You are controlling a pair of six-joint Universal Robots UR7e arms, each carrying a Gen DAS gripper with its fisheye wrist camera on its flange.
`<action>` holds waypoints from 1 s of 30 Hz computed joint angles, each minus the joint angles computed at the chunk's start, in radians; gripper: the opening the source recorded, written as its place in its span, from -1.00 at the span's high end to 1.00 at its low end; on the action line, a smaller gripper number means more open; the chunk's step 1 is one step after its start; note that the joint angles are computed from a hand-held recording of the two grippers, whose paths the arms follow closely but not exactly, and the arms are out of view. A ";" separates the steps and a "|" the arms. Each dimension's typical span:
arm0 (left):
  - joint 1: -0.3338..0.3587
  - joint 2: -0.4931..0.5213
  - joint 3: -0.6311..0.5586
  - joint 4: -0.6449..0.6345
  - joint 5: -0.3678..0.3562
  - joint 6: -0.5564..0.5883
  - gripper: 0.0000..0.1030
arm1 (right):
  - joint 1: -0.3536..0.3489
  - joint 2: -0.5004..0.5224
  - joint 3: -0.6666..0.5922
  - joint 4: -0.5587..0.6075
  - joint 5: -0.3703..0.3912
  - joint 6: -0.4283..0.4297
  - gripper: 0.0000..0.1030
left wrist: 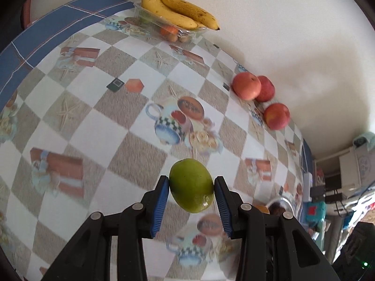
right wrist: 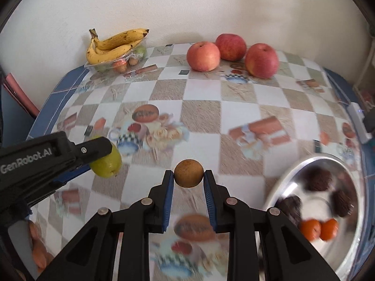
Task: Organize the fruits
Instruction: 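Carry the pear toward the bowl with the left tool while the right tool carries the brown fruit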
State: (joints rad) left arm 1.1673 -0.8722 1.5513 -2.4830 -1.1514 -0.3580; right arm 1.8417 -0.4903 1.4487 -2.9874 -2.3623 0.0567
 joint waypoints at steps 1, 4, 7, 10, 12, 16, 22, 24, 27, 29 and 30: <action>-0.007 -0.009 0.016 -0.003 0.004 0.003 0.18 | 0.005 -0.013 0.022 -0.013 -0.005 0.004 0.47; -0.022 -0.039 0.064 -0.021 -0.010 0.012 0.18 | 0.020 -0.050 0.094 -0.059 -0.008 0.024 0.47; -0.034 -0.060 0.101 -0.029 -0.024 0.018 0.18 | 0.035 -0.080 0.153 -0.080 -0.032 0.045 0.47; -0.047 -0.074 0.132 -0.032 -0.018 0.019 0.18 | 0.045 -0.102 0.199 -0.104 -0.058 0.055 0.47; -0.053 -0.081 0.148 -0.038 -0.019 0.021 0.18 | 0.048 -0.115 0.227 -0.119 -0.062 0.064 0.47; -0.062 -0.090 0.173 -0.046 -0.009 0.020 0.18 | 0.053 -0.136 0.271 -0.139 -0.079 0.075 0.47; -0.080 -0.078 0.191 -0.063 0.028 0.035 0.18 | 0.051 -0.159 0.315 -0.153 -0.074 0.088 0.47; -0.084 -0.073 0.195 -0.071 0.022 0.046 0.18 | 0.048 -0.164 0.321 -0.155 -0.075 0.089 0.47; -0.099 -0.066 0.204 -0.085 0.019 0.076 0.18 | 0.040 -0.177 0.334 -0.160 -0.072 0.097 0.47; -0.110 -0.059 0.209 -0.092 0.021 0.097 0.18 | 0.030 -0.194 0.352 -0.157 -0.075 0.126 0.47; -0.119 -0.056 0.216 -0.100 0.019 0.114 0.18 | 0.023 -0.205 0.363 -0.149 -0.079 0.153 0.47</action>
State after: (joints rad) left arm 1.0486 -0.9280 1.7669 -2.5830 -1.1327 -0.2441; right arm 1.8644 -0.6954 1.8112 -3.1364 -2.4413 0.2095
